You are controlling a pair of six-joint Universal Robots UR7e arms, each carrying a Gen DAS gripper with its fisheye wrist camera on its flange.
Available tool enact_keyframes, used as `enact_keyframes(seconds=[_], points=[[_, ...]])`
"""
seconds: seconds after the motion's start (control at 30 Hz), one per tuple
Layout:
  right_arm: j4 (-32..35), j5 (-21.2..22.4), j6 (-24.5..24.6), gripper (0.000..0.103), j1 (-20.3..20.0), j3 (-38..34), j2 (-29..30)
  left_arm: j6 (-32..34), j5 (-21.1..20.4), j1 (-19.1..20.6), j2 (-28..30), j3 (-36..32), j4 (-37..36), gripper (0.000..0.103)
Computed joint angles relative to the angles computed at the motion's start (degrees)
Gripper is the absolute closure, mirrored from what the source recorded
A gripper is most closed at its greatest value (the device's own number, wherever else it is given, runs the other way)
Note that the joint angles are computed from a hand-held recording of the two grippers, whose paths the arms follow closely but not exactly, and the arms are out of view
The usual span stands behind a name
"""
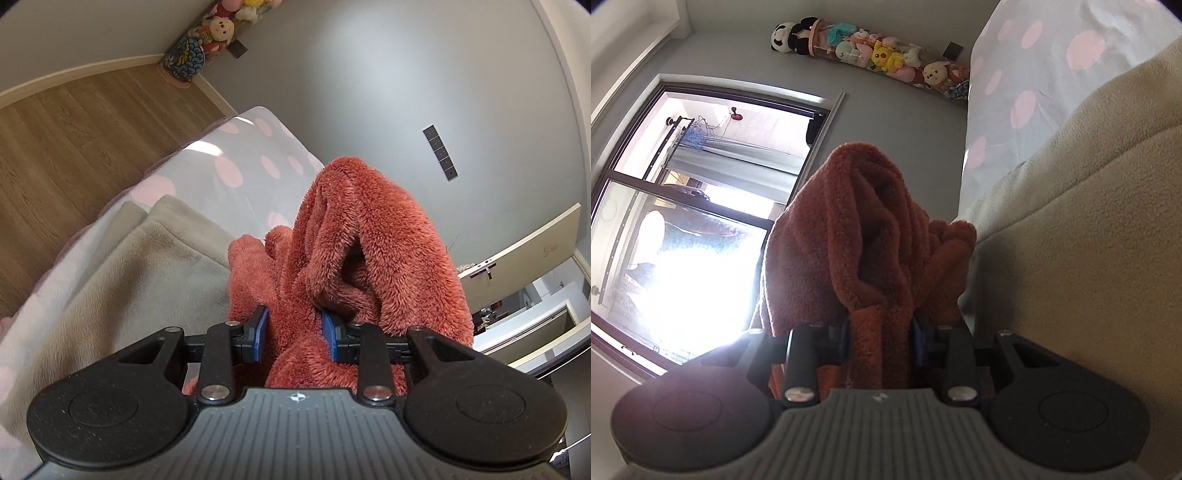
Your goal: Fold clothes
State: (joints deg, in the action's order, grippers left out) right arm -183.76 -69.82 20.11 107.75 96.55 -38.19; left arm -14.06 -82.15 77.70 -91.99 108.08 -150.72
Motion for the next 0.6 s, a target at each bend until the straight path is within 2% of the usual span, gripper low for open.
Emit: enact_keyframes(seconds=[0.17, 0.3, 0.47, 0.6], points=[[-1.03, -2.43, 0.70, 0.068, 0.06, -1.35, 2.13, 0.07, -0.30, 2.03, 3.18, -1.63, -1.53, 0.076], [0.49, -3.81, 0.86, 0.067, 0.05, -2.50, 3.04, -0.05, 0.64, 2.73, 3.46, -1.86, -0.90, 0.076], [2.13, -5.85, -0.35, 0.066, 0.41, -3.31, 3.23, -1.65, 2.62, 2.37, 2.43, -0.41, -1.58, 0.076], [5.07, -8.45, -1.91, 0.057, 1.22, -3.70, 1.72, -3.55, 6.38, 0.90, 1.12, 0.83, -1.92, 0.076]])
